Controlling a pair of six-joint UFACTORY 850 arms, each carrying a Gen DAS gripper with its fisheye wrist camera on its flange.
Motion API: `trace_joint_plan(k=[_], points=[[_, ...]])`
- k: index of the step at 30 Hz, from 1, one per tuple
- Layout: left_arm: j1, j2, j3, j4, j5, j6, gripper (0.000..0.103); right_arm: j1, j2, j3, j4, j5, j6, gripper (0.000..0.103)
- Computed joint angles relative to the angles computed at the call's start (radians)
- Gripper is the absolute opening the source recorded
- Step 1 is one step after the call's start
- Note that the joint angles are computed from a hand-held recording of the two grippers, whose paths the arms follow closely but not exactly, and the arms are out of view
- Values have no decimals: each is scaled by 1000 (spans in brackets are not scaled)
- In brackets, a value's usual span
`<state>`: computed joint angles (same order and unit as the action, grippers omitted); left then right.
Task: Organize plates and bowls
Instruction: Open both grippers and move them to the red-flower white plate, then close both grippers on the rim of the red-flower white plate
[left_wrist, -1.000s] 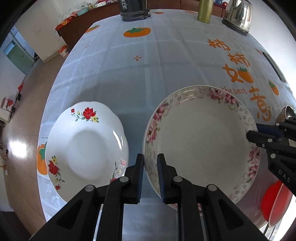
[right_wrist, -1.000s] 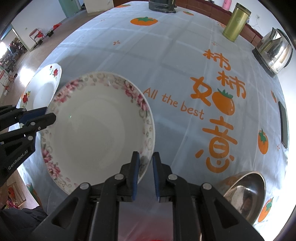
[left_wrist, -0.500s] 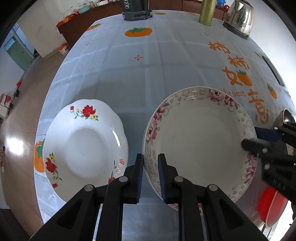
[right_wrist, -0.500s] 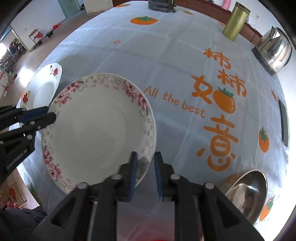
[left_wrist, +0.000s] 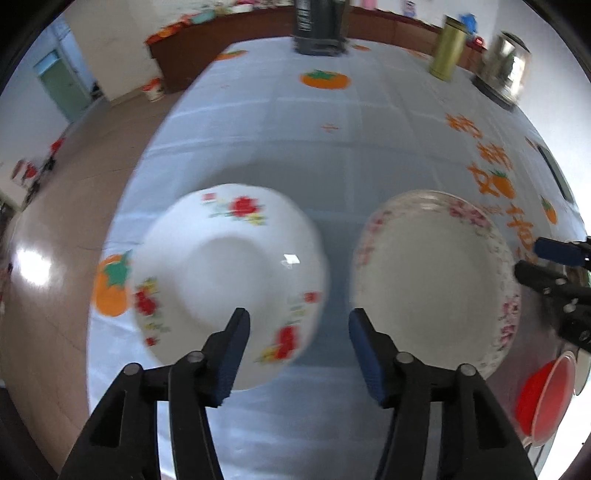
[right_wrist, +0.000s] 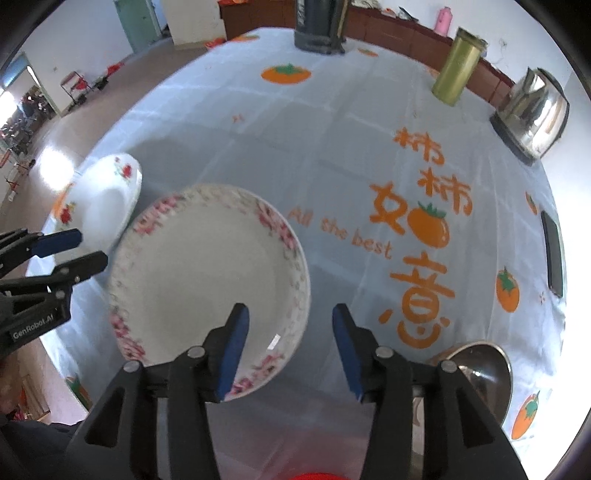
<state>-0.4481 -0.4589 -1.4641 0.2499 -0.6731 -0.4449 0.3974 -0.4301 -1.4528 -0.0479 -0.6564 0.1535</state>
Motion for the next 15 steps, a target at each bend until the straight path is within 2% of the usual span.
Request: trace_joint_plan(k=[4, 9, 15], points=[[49, 43, 54, 63, -1, -96, 59, 13, -9, -41, 96, 5, -74, 47], [130, 68, 106, 47, -8, -155, 59, 53, -51, -114, 178, -14, -167, 46], [186, 75, 139, 6, 1, -144, 59, 102, -146, -241, 189, -47, -209, 38]])
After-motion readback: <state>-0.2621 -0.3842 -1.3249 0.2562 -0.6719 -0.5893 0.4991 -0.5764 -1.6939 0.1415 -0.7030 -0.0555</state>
